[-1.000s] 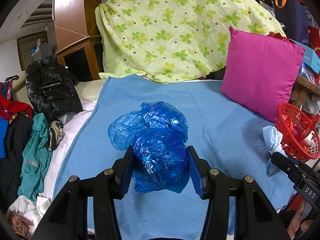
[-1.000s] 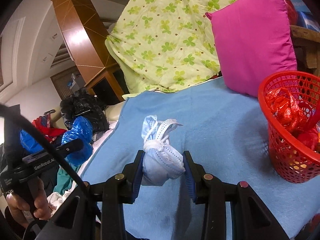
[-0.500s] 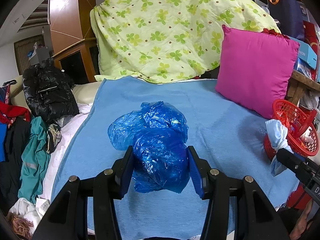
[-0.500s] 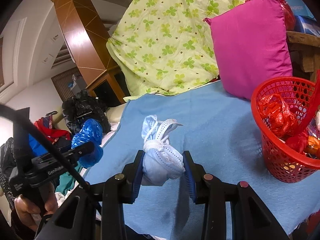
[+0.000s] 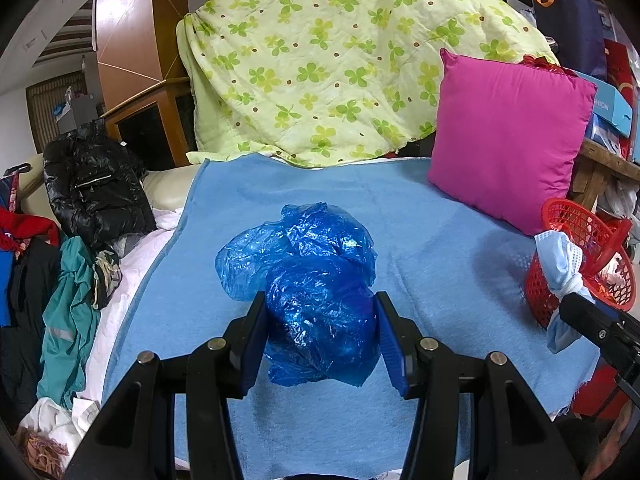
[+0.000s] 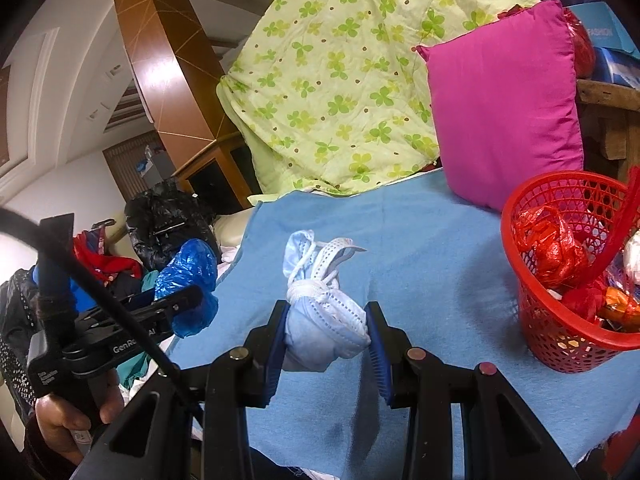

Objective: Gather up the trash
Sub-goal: 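Carry the blue bag and white tissue with both grippers over the red wastebasket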

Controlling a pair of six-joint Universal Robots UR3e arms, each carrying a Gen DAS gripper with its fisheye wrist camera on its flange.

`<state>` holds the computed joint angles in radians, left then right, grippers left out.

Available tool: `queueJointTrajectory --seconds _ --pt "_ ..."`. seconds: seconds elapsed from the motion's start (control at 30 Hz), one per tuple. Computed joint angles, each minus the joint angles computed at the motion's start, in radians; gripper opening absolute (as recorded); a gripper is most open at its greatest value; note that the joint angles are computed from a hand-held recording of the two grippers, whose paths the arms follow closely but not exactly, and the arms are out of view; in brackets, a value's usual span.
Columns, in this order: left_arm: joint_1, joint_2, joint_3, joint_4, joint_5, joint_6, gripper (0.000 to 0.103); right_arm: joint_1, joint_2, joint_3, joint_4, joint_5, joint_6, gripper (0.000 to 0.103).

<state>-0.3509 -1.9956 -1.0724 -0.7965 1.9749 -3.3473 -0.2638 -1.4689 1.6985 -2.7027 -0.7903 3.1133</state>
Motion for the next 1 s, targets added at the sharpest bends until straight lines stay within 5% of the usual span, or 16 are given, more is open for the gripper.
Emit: queueJointTrajectory --seconds 1.0 --pt "-0.005 -0.071 0.133 -0.067 -0.04 0.047 0.053 -0.062 -0.061 0.032 0.052 0.042 -0.009 0.04"
